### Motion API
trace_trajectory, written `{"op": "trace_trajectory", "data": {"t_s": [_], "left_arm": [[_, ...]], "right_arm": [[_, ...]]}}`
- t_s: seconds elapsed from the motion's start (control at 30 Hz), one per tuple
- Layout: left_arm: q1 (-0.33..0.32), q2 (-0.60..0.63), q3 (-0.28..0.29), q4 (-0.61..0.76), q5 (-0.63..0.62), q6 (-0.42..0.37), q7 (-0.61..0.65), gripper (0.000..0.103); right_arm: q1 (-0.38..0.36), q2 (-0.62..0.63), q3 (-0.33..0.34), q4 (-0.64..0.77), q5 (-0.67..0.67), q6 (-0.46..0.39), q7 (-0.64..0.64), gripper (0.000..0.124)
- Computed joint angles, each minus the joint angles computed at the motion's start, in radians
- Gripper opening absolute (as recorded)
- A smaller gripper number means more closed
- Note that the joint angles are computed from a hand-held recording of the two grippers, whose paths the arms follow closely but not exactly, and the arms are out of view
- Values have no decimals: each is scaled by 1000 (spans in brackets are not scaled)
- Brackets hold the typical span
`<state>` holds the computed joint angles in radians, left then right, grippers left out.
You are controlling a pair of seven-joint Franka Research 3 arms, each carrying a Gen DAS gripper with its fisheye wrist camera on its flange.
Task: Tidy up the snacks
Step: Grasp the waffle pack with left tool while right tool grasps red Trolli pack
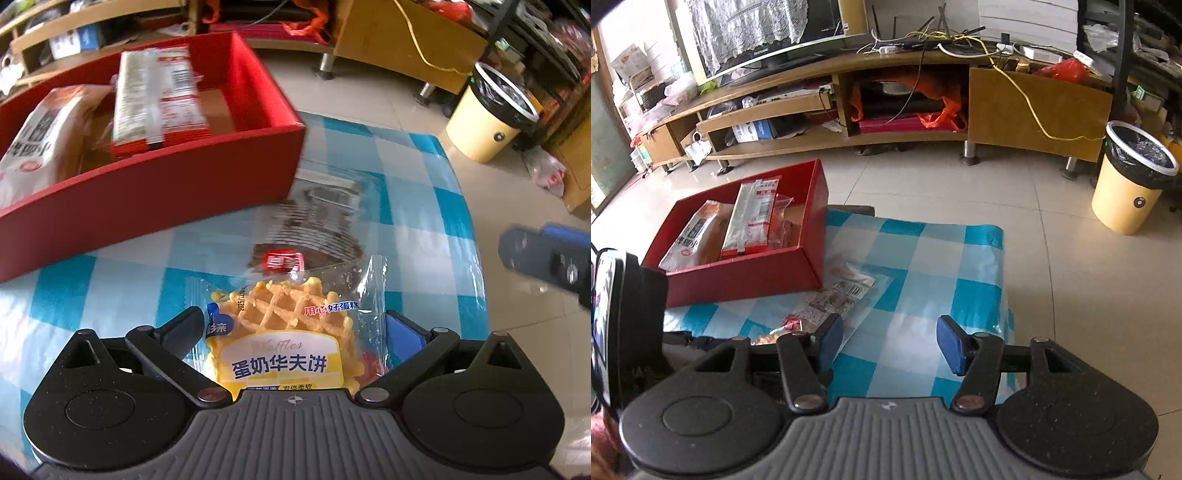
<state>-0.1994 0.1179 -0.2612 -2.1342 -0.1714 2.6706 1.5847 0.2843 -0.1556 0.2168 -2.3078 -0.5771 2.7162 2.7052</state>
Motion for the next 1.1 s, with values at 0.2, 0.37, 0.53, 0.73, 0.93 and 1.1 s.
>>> {"op": "trace_trajectory", "data": {"t_s": [0.2, 0.37, 0.53, 0.73, 0.93, 1.1], "left_arm": [[11, 7, -2, 8, -51, -13, 41, 103], [-2, 4, 3, -12, 24, 9, 15, 103], [0, -35, 4, -49, 48, 42, 30, 87], [20, -103, 39, -89, -33, 7, 47, 79], [21, -187, 80, -155, -66, 19, 65, 78], [20, -199, 91, -189, 14, 17, 41, 80]], "right_arm": [[18, 19, -6, 13, 35, -1, -49, 57], [30, 25, -11, 15, 53, -2, -77, 58], [36, 19, -17, 0, 88, 2, -115, 58], [76, 33, -22, -11, 215, -10, -285, 58], [136, 104, -19, 28, 329, -37, -472, 65], [173, 163, -30, 70, 335, -53, -510, 71]]}}
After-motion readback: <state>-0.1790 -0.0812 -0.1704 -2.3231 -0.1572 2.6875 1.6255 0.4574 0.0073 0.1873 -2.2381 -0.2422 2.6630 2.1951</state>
